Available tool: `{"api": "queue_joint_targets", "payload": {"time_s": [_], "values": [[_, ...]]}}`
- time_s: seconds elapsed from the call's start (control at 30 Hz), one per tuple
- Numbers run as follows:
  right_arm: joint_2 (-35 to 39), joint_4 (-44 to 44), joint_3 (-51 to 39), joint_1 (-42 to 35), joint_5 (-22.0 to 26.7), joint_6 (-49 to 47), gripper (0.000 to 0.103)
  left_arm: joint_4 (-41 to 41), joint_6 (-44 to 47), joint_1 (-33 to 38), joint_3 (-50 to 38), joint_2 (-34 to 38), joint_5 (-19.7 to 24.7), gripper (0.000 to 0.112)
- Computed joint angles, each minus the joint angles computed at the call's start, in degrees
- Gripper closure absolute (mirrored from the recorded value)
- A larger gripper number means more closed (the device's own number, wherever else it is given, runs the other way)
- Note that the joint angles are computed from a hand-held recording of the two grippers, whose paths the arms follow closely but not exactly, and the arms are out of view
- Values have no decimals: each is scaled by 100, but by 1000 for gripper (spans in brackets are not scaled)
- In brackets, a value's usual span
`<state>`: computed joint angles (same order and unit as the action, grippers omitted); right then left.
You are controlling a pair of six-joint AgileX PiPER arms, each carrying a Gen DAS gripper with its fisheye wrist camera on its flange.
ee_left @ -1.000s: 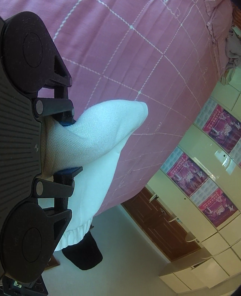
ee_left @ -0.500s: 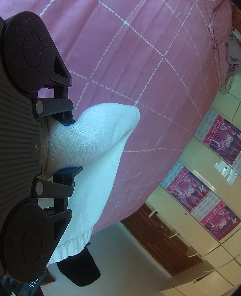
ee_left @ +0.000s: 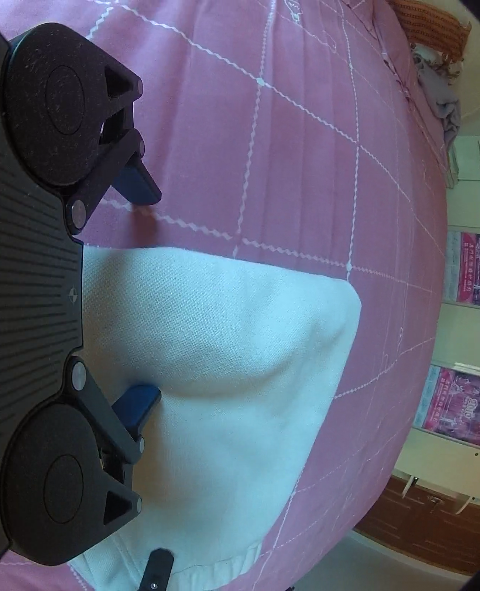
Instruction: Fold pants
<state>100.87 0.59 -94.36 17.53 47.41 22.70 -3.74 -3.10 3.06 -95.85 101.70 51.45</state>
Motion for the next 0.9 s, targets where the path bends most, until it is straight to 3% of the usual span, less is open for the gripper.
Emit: {"api": "queue_joint_targets", "payload": {"time_s": [0.07, 0.17, 0.27, 0.33, 0.4, 0.43, 0.5, 0.6, 0.77, 0.9], "values": [[-265, -149, 256, 30, -151, 57, 30, 561, -284, -157, 226, -289, -199, 9], [-674, -759, 458, 257, -407, 461, 46, 1157, -614, -308, 580, -710, -659, 9], [-579, -1234, 46, 642, -360, 351, 55, 1133, -814, -356, 360, -700, -694, 9], [-325, -1123, -347, 796, -160, 62, 61, 896, -585, -399, 134, -546, -432, 9], [-179, -1328, -418, 961, 2, 142, 62, 775, -164, -463, 49, -261, 29, 10], [-83, -1458, -423, 1004, 165, 205, 62, 810, -5, -519, 312, -261, 54, 9], [22, -1200, -191, 902, 326, -17, 62, 344, 87, -302, 953, -557, -339, 9], [-181, -1655, 461, 1087, -112, -21, 62, -22, -119, -123, 848, -491, -121, 9], [16, -1098, -312, 915, 519, -112, 62, 271, -183, -264, 519, -650, 272, 10], [-708, -2037, 474, 1285, 33, 843, 60, 490, -351, -447, 706, -868, 257, 10]]}}
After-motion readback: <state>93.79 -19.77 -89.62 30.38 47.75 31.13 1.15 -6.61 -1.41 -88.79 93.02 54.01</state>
